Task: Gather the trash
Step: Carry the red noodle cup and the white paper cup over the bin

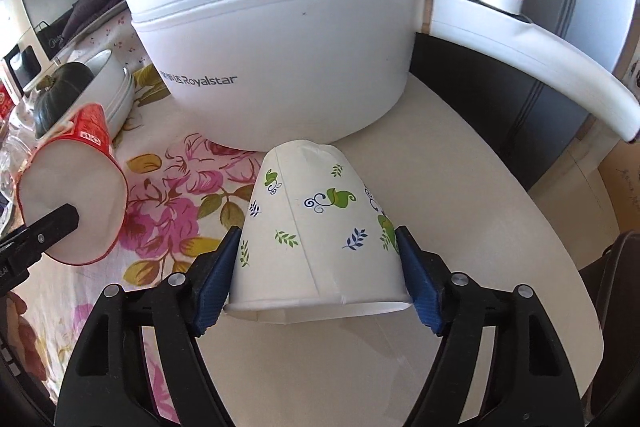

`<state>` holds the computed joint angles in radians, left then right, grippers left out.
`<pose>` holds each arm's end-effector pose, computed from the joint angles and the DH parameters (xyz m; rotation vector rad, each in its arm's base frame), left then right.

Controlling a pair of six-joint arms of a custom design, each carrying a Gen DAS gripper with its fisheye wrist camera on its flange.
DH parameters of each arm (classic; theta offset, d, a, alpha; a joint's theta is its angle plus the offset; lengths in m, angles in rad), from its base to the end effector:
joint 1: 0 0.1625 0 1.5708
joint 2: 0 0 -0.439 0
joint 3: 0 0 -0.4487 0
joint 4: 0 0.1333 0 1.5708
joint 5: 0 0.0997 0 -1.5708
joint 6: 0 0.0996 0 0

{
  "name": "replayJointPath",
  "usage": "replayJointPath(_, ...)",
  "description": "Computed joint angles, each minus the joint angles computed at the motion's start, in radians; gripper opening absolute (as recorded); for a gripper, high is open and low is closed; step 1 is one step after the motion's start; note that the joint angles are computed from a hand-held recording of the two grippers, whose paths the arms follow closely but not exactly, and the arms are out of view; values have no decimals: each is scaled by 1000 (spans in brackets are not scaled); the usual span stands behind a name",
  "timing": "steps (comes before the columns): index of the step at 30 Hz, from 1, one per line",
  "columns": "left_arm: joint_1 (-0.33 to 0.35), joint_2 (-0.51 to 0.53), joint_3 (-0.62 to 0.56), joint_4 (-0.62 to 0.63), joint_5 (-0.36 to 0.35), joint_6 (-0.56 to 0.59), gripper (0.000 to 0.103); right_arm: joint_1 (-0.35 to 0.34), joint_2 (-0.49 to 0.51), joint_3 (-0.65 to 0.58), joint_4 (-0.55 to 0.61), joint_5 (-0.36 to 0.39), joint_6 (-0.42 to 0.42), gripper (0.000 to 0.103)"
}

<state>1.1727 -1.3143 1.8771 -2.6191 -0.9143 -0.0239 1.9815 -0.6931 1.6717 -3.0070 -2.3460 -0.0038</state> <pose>-0.0598 -0.6429 0.3245 0.2569 2.4866 -0.7809 0.3414 -0.6247 0.0509 0.2674 -2.3678 0.7367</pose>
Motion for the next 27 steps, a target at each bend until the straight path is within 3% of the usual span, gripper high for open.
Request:
replayJointPath(10,-67,-72,97,-38,23,-130,83,43,-93,118,-142,-62,0,72)
replayJointPath(11,-74,-81,106,-45,18,-142,83,44,-62,101,-173,-71,-14,72)
replayJointPath(27,-257,-136,268,-251,83,-239,83,109,-89,168,-553,-208,-239,72)
